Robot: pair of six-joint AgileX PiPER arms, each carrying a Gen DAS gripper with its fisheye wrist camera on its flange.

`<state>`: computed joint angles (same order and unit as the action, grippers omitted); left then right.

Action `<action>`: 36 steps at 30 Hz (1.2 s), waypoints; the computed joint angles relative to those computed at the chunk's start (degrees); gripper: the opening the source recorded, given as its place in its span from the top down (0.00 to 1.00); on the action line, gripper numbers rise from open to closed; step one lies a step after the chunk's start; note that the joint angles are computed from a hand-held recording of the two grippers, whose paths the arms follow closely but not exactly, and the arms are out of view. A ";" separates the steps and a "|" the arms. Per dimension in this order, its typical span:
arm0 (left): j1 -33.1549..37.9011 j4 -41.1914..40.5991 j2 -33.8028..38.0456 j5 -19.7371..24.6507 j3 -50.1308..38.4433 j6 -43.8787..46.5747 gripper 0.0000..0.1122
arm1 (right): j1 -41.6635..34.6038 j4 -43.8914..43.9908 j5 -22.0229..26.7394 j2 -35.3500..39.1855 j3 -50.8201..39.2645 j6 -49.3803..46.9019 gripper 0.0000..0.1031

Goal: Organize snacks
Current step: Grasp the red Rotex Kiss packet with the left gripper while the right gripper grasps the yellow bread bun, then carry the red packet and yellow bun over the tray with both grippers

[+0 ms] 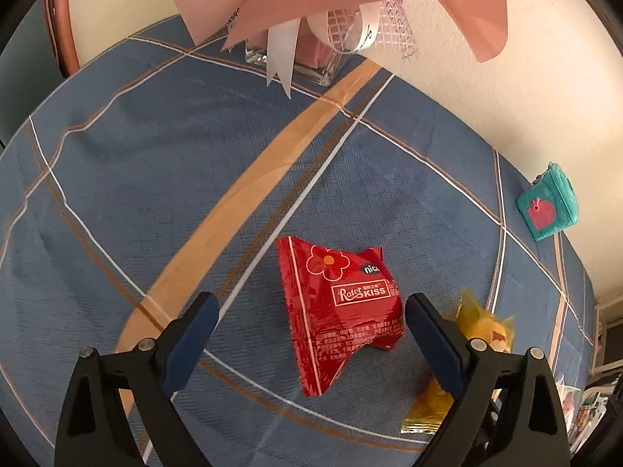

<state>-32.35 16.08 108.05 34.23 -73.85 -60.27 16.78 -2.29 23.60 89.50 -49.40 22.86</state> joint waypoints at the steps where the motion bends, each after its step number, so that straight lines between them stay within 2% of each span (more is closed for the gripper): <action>1: 0.08 -0.32 -0.10 -0.57 0.29 0.25 0.19 | -0.13 0.70 0.17 -0.07 -0.15 -0.64 0.44; 3: 0.32 -1.47 -0.55 -2.29 1.03 1.19 0.26 | 0.05 1.55 0.37 -0.12 -0.36 -1.19 0.54; 6: 0.51 -4.69 -1.10 -4.26 1.56 4.32 0.41 | 0.30 1.36 0.94 -0.63 -0.28 -1.22 0.57; 7: 0.64 -6.12 -1.44 -5.29 1.99 5.60 0.50 | 0.29 1.56 1.10 -0.83 -0.22 -1.49 0.58; 13: -0.58 -6.42 -2.71 -4.64 2.59 5.16 0.52 | -0.65 4.07 3.79 -3.75 -0.07 -4.20 0.62; 21: -3.68 -5.50 -8.63 -1.09 4.06 0.61 0.52 | -0.68 3.36 10.35 -14.08 1.56 -2.61 0.62; 26: -9.07 -1.74 -12.27 2.14 3.88 -4.80 0.52 | 1.30 -1.89 16.37 -21.21 2.73 1.85 0.62; 30: -13.63 2.24 -14.10 5.39 3.64 -9.34 0.52 | 0.44 -2.30 20.32 -26.43 3.83 2.06 0.62; 36: -20.48 5.86 -15.24 8.67 3.23 -14.15 0.52 | -6.67 1.32 25.60 -34.65 7.26 -3.80 0.62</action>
<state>-52.83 21.94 92.81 42.91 -70.62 -74.43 10.11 -0.98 49.20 54.84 -42.14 19.06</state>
